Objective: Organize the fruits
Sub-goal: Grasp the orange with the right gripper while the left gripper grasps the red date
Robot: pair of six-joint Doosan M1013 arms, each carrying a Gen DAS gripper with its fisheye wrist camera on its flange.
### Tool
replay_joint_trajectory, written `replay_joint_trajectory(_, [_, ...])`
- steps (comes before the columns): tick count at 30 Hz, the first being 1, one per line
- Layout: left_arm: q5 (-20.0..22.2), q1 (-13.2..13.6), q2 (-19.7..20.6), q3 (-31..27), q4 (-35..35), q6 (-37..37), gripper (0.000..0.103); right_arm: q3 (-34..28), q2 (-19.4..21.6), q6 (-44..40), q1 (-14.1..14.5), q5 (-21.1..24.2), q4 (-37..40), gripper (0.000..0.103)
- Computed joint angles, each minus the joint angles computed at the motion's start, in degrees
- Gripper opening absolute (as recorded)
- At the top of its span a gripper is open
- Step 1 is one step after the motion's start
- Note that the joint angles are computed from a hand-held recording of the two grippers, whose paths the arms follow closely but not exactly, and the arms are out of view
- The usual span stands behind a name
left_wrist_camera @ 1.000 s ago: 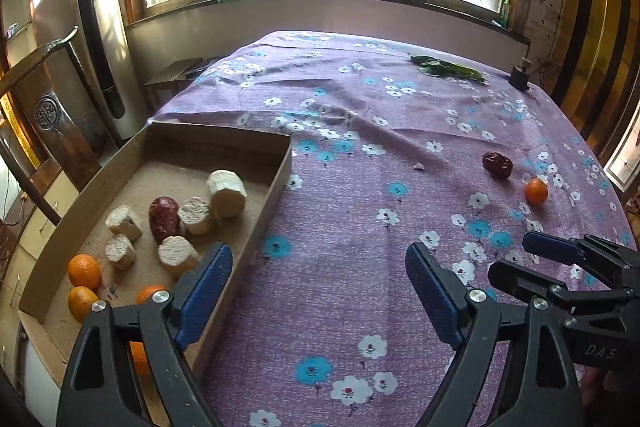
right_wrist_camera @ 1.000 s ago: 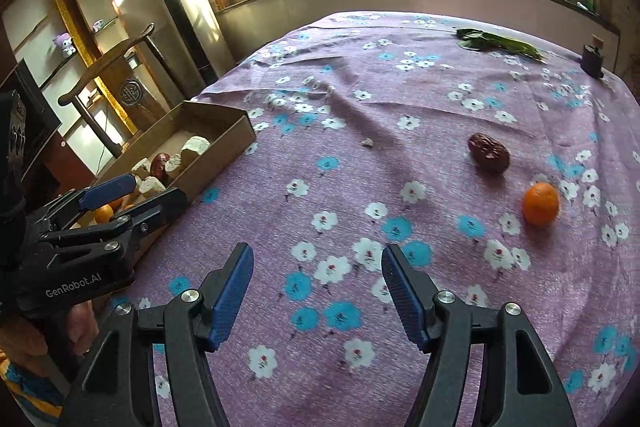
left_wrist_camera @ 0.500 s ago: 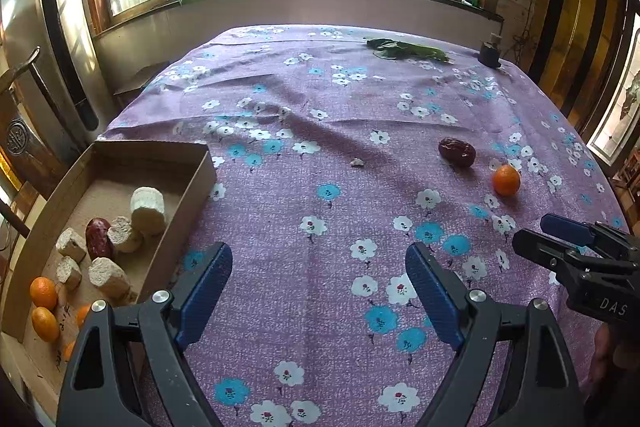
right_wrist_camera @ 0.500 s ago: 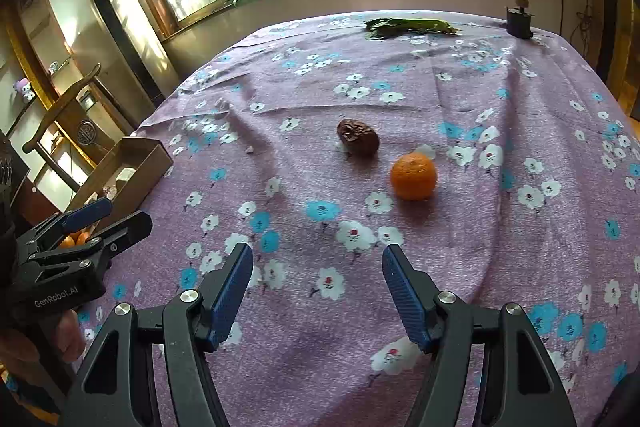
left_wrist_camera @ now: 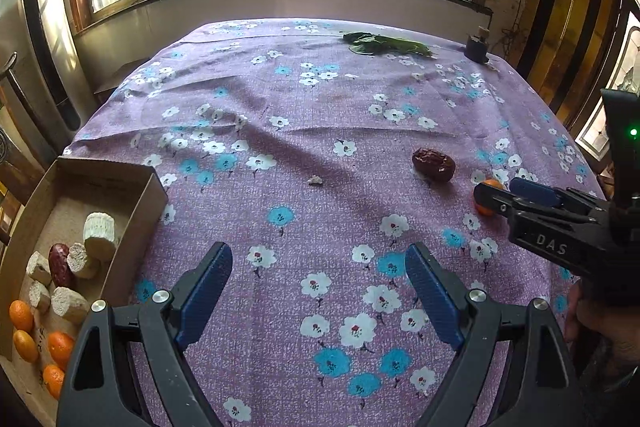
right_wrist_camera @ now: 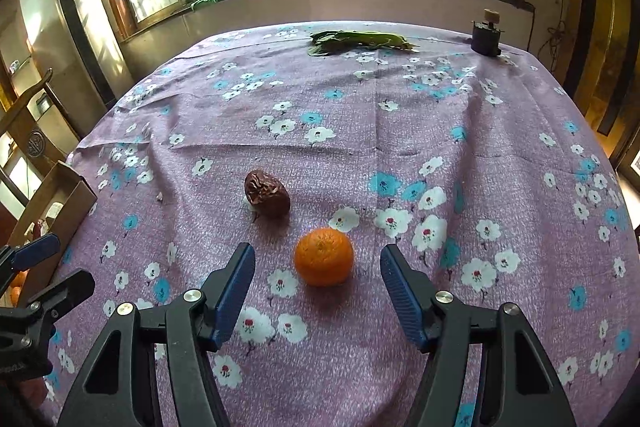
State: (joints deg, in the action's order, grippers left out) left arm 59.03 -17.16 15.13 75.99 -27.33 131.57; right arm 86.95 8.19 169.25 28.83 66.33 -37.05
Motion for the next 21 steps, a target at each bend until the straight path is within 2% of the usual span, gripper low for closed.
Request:
replay_joint_trajectory(1, [0.18,-0.26,0.22,-0.35,0.11,-0.34,0.088,-0.2,0.3,-0.72,-0.45,0.01,0.51,0.056])
replay_joint_trajectory(3, [0.79,-0.9,0.85,-1.35,0.58,-1.31,0.088,-0.93,1.24,-2.92,-1.24,1.48,2.03,0.038])
replay_joint_trajectory(4, [0.99,-1.28,1.17,-1.84,0.94,-1.9,0.088,-0.97,1.47,-3.92,-1.61,1.53,3.15,0.037])
replay_joint_trajectory(5, [1.24,-1.68,1.51,-2.39,1.3,-2.58,0.088,-0.29,1.11,-3.76,-1.77,-0.32,3.61,0.035])
replay_joint_trajectory(8, [2.8,-2.97,2.73,-4.35,1.67,-5.11,0.088,0.44,0.49,-2.43,-1.45,-0.6,3.17,0.035])
replay_joint_trajectory(14, [7.12,-6.09,5.74,-8.39,1.98,-10.34,0.087,3.99,-2.53,4.69,-0.98,-2.65,0.56,0.035])
replay_joint_trajectory(21, [9.8,-8.71,8.34,-10.28,3.29,-11.75,0.087,4.99,-3.08,4.53,-1.62,-4.52,2.19,0.035])
